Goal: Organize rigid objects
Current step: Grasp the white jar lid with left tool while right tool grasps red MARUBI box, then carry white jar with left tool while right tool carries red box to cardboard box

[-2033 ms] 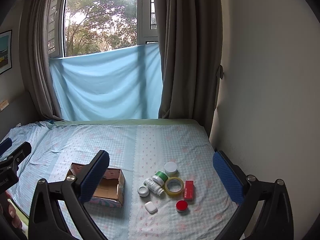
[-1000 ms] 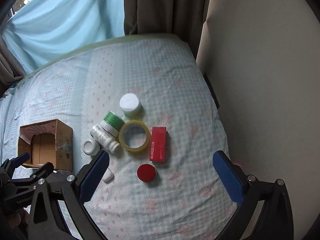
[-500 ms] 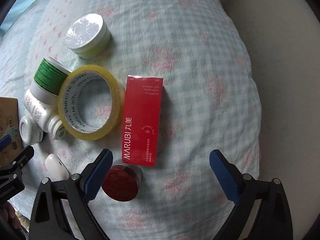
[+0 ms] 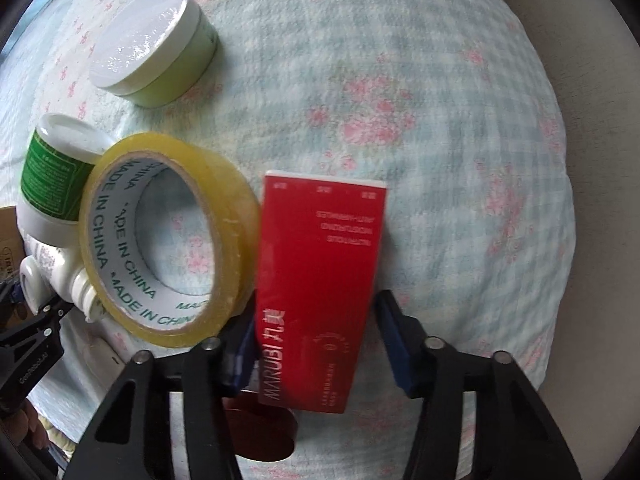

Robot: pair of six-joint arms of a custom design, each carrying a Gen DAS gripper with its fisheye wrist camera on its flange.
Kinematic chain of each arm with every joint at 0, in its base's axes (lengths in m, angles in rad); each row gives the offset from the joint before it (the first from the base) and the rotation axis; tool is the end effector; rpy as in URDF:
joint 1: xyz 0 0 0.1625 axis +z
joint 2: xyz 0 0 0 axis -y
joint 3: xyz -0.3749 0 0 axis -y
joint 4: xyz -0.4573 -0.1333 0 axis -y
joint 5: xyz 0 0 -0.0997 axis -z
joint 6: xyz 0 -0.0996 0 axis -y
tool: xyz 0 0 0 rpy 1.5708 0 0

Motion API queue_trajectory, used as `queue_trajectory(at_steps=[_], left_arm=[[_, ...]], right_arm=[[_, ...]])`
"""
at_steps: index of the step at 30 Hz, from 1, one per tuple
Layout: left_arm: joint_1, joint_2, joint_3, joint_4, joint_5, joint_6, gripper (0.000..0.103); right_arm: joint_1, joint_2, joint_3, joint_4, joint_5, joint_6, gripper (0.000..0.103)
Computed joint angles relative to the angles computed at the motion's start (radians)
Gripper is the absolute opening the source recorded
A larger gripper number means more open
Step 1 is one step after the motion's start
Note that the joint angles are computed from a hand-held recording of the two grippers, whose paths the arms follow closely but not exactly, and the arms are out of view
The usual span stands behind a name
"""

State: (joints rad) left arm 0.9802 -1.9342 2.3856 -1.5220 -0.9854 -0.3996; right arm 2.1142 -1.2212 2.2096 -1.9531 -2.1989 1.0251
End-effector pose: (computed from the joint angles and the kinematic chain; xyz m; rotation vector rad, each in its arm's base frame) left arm -0.0251 -0.3756 0.1928 0.4116 2.3646 0.1953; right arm 0.2791 -0.3174 0.0098 -0.3199 -2.2760 0.0184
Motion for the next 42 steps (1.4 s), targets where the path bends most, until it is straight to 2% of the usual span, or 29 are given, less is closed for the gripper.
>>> queue_trajectory(at_steps=[3,6,7,13,19,22,24,26,32,39,42], left_arm=[[0.001,0.002,-0.001,0.003,-0.006,-0.015,0.053],[-0.019,-0.003,0.002,0.018,-0.007,-0.042,0.053],[-0.038,-0.027,-0.003,0.056,-0.014,-0.059,0.053],[-0.117,-0.096,-0.022,0.125,-0.042,-0.098,0.053],[-0.235,-0.168,-0.076,0.204,-0.072,-0.181,0.053],[-0.300,-0.207,-0.114,0.246,-0.079,-0.223,0.053],[-0.348,-0.234,-0.148,0.290,-0.086,-0.262,0.053],[-0.384,-0.251,-0.179,0.308,-0.082,-0.286,0.053],[-0.493,-0.316,-0.302,0.436,-0.041,-0.372,0.053],[-0.594,-0.363,-0.470,0.651,0.018,-0.500,0.053],[-0.605,-0.381,-0.543,0.730,0.036,-0.525,0.053]], right_arm=[[0.002,0.039,-0.018,-0.006,-0.006,0.010,0.041],[-0.007,0.022,0.004,-0.051,-0.005,0.008,0.040],[-0.006,0.017,0.009,-0.060,-0.006,0.004,0.040],[0.047,-0.095,0.038,-0.005,-0.009,0.056,0.038],[0.136,-0.197,0.039,0.046,-0.014,0.129,0.038],[0.202,-0.241,0.014,0.101,-0.028,0.168,0.038],[0.270,-0.253,-0.018,0.157,-0.033,0.213,0.038],[0.339,-0.227,-0.071,0.206,-0.042,0.258,0.038],[0.458,-0.117,-0.217,0.251,-0.089,0.298,0.038],[0.553,0.040,-0.373,0.219,-0.108,0.243,0.038],[0.588,0.130,-0.454,0.195,-0.103,0.213,0.038]])
